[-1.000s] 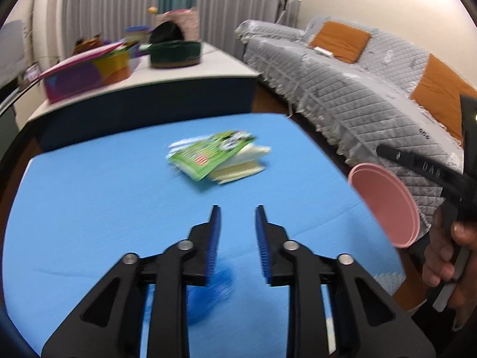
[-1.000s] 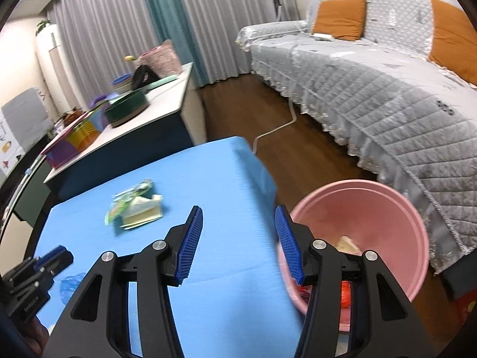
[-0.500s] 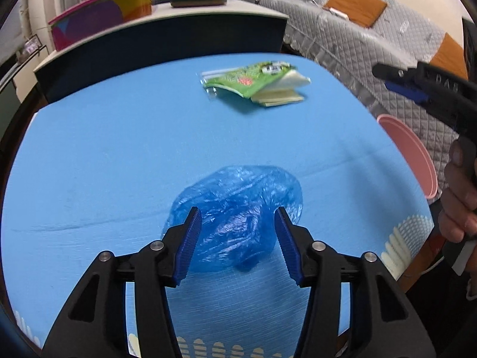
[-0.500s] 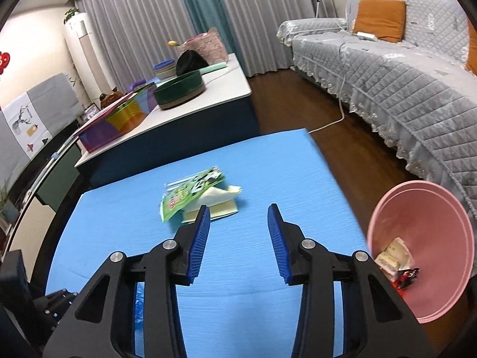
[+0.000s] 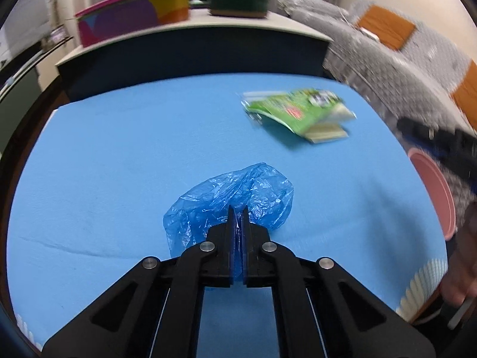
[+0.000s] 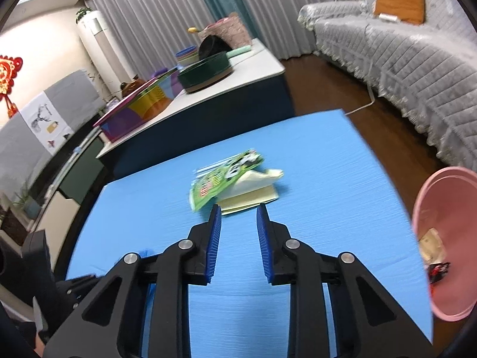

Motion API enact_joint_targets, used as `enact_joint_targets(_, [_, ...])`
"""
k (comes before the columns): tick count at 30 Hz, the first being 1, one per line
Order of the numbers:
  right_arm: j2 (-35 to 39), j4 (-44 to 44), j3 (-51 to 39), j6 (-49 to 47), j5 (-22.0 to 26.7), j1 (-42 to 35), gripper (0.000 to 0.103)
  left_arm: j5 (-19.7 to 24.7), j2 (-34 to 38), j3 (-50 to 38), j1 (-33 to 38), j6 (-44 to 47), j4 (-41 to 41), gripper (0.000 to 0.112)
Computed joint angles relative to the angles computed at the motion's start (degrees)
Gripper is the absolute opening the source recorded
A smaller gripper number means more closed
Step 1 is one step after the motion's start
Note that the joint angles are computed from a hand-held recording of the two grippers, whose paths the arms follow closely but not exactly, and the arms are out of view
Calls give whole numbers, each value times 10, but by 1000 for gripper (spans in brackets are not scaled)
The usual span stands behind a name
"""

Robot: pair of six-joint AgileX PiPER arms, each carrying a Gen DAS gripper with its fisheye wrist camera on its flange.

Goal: Collect trash
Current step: 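Grasp and lift the green snack bag with the right tool while the left tool holds the blue bag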

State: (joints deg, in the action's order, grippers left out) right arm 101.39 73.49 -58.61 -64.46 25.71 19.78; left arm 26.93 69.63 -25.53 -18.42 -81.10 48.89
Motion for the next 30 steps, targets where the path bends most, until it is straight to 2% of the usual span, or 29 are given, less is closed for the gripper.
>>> enact_joint_targets(5, [35, -22, -42, 29, 6, 36, 25, 9, 2, -12, 22, -22, 39, 3])
enact_joint_targets(11, [99, -73, -102, 116, -2, 69, 28, -31, 12, -15, 74, -1, 42, 3])
enact_joint_targets(15, [147, -110, -148, 186, 6, 80, 28, -63, 9, -10, 113, 35, 14, 3])
enact_joint_targets(18, [178, -150, -185, 238, 16, 88, 28, -69, 4, -10, 120, 41, 7, 2])
enact_joint_targets(23, [207, -166, -217, 266, 21, 95, 28, -83, 7, -14, 138, 68, -11, 2])
enact_joint_targets(25, [212, -168, -225, 270, 24, 97, 24, -84, 8, -15, 139, 70, -13, 2])
enact_joint_targets(27, [208, -169, -223, 265, 20, 98, 9, -80, 6, -14, 135, 63, -10, 2])
enact_joint_targets(30, [191, -138, -206, 224, 14, 96, 3, -77, 6, -15, 129, 52, -4, 2])
